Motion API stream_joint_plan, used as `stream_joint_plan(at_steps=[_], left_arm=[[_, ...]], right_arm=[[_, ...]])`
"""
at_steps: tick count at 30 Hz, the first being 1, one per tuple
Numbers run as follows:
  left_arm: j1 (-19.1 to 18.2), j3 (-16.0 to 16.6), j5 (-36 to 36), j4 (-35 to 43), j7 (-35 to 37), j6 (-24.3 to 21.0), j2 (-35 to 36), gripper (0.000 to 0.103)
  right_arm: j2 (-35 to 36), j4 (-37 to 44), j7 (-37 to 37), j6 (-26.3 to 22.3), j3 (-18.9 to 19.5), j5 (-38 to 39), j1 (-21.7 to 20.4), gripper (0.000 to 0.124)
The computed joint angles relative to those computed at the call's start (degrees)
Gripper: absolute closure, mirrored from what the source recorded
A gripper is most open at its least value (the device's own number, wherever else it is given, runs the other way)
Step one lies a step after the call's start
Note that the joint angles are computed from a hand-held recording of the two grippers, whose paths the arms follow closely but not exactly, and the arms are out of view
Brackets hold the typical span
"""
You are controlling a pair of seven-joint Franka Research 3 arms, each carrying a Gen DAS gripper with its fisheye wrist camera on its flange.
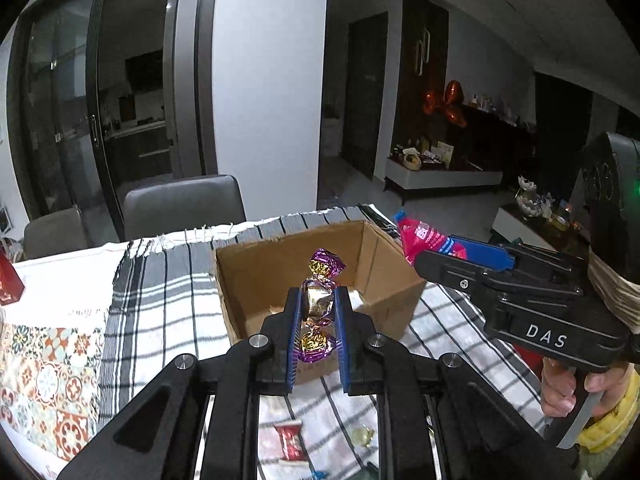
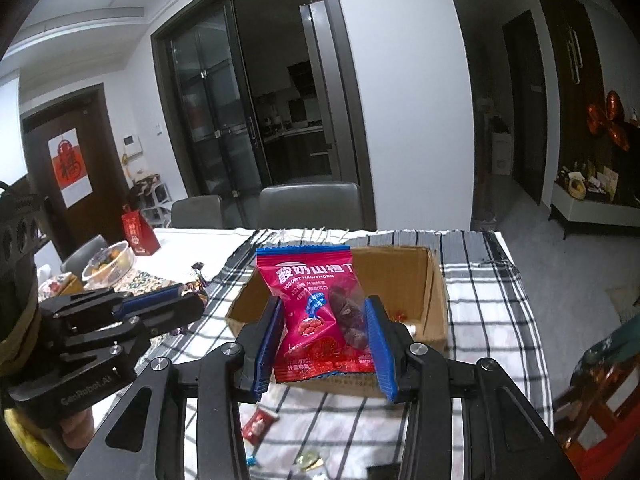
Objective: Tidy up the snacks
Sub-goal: 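Carry the candy and red bag over the box and open both tools, then move both open tools back from the box toward the remaining snacks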
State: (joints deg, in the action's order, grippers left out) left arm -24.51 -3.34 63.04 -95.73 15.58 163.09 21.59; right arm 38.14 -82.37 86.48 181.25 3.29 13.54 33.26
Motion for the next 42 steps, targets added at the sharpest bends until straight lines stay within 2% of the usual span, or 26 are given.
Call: stream_joint_plan(at_steps=[9,16,19,20,22,27,32,37,42], left_arm=[[2.01,-0.64,-9.82,8.36,11.54,-0.54,6.99,0.086],[1.27,0.76,-16.74,14.83,19.56,-2.25,11.88,0.085],[0.20,2.13,-17.81,16.43,20.03,-2.62,12.92,0.066],[-0.24,2.68,-17.77,16.48,19.67,-2.73,12.90,0.063],[-0.76,3.39,-17.57,16.12,19.27,-2.91,12.54,0.062],[-3.06,5.42,-13.01,12.05,14.21,-3.34,9.63,0.062],[-3.88,5.41,-7.25,7.49,8.86,-3.94,6.24,0.062],[-4.90,5.23,2.18,1.81,-0.56,-4.93,1.53,0.062],[-4.51,3.13,9.01,-3.05,-8.23,-6.76,-2.62,0.062]], right_arm=[[9.14,15.37,2.53,-9.17,-2.48,-2.46,-0.01,0.082],[16.44,27.89,5.46,-16.36,-3.64,-5.66,-0.29,0.081],[17.28,29.09,8.16,-17.42,-5.23,-7.17,0.36,0.081],[17.25,29.06,8.40,-17.48,-5.01,-7.47,0.18,0.081],[16.77,28.24,9.47,-17.41,-5.29,-8.10,0.27,0.081],[12.11,19.62,10.14,-12.63,-5.51,-9.08,0.72,0.081],[6.99,10.54,9.21,-7.81,-4.87,-8.84,1.08,0.081],[2.55,2.76,7.87,-3.56,-5.12,-7.95,2.35,0.081],[-1.67,-4.65,6.47,0.97,-5.31,-6.01,3.76,0.081]])
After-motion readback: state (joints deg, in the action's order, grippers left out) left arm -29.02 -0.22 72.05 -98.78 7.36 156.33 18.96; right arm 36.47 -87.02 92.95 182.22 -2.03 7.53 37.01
